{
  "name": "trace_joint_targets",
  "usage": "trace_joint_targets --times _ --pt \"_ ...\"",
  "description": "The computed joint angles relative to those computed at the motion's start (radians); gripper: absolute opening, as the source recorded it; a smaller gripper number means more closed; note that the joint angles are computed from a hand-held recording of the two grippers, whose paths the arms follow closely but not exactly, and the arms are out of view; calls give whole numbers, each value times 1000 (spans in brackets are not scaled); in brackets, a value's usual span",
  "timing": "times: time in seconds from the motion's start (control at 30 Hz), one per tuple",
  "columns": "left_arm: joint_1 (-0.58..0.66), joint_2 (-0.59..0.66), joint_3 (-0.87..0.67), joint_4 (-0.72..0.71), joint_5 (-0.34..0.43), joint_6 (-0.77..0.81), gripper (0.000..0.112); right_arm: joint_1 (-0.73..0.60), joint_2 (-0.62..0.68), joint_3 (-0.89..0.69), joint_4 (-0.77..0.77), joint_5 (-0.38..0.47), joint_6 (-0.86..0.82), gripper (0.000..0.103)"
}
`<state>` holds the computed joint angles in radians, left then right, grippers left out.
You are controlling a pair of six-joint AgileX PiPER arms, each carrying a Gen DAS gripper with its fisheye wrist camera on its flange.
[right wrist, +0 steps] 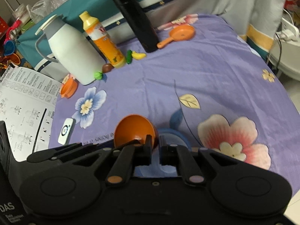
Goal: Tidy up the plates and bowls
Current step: 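Lift the orange-brown bowl with both grippers and carry it over the clear bowl, then lower the orange-brown bowl into the clear bowl and open both grippers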
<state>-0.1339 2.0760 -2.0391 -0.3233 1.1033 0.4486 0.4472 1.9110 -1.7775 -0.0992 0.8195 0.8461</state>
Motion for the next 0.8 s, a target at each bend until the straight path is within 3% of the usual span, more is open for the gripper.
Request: trace_joint_targets --times 0.27,0.8 --pt "-22 10 38 33 -5 3 17 -3 -30 106 15 -42 8 7" --pt "-43 53 10 61 18 -3 17 -35 -22 155 87 -74 -39 8"
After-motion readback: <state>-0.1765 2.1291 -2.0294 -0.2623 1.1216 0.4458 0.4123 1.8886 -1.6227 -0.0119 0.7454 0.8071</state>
